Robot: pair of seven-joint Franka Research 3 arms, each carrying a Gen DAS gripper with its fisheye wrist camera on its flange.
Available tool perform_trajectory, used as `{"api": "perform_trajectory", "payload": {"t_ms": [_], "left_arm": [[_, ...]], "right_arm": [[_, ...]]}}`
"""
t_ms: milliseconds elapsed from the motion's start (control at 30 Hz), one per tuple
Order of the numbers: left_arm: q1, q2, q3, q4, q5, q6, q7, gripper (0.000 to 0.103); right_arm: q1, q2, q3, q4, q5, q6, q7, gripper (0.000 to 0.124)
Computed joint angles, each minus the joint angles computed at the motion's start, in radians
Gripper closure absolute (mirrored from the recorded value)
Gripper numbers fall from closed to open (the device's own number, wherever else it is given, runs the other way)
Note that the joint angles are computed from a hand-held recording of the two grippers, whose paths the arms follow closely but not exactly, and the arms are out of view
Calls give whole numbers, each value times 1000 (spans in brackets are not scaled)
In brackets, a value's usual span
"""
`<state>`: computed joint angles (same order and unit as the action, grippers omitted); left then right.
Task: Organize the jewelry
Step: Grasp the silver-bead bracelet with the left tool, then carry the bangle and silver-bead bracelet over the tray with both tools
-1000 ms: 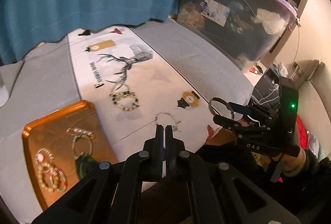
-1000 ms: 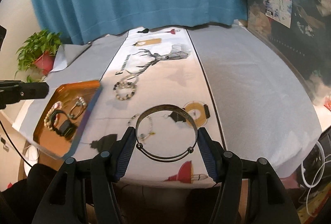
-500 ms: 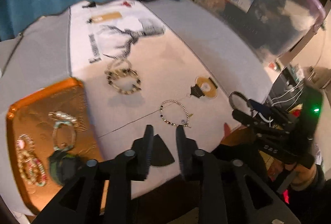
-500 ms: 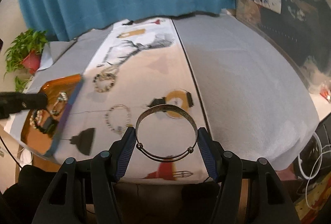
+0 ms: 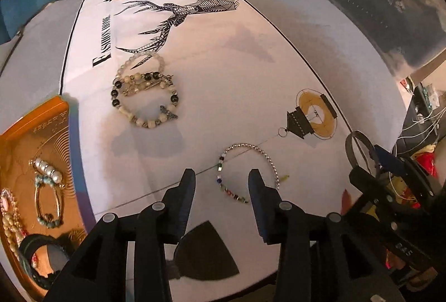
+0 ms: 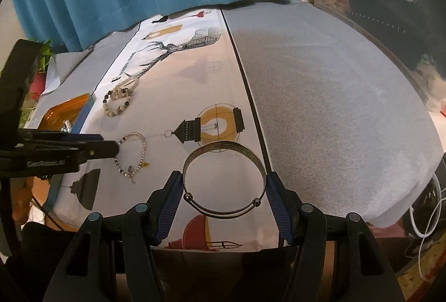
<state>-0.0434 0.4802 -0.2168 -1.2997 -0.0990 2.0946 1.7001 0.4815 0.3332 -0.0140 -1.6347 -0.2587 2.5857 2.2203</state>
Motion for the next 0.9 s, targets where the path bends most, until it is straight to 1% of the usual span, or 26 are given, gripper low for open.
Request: {"api": "perform_trajectory", "payload": {"t_ms": [67, 100, 133, 167, 200, 233, 367, 467, 567, 667, 767, 900], "left_arm": [[-5, 16, 0, 16, 6, -11, -2, 68], [-5, 10, -2, 2, 4, 13, 2, 70], [-8, 8, -1, -5, 9, 19, 1, 73], [-9, 4, -3, -13, 12, 24, 8, 86], [-13, 0, -2, -20, 22, 30, 15, 102], [-12, 3, -5, -15, 19, 19, 23, 102], [-12, -13, -6, -39, 7, 32, 12, 102], [-5, -42, -9, -64, -10, 60, 12, 102], [21, -91, -19, -94, -65, 92, 42, 102], [45, -162, -15, -141, -115, 132, 77, 103], [68, -250, 4, -210, -160, 173, 105, 103], [93, -372, 52, -315, -203, 218, 111, 103]], "right_arm": [[-5, -1, 3, -3, 9, 4, -6, 63], [-5, -2, 2, -5, 10, 6, -7, 63], [-5, -3, 1, -7, 11, 8, -7, 63], [-6, -5, 1, -10, 11, 10, -7, 63], [-5, -4, 1, -8, 11, 8, -6, 63], [-5, -3, 0, -7, 10, 7, -5, 63], [-4, -2, -2, -3, 7, -2, 0, 63], [-2, -10, -3, -6, -2, -6, 6, 63], [3, -25, -5, -11, -23, -5, 18, 63], [8, -39, -1, -8, -43, -2, 27, 63], [17, -49, 10, 8, -61, 1, 26, 63], [36, -45, 27, 52, -75, -1, 6, 63]]}}
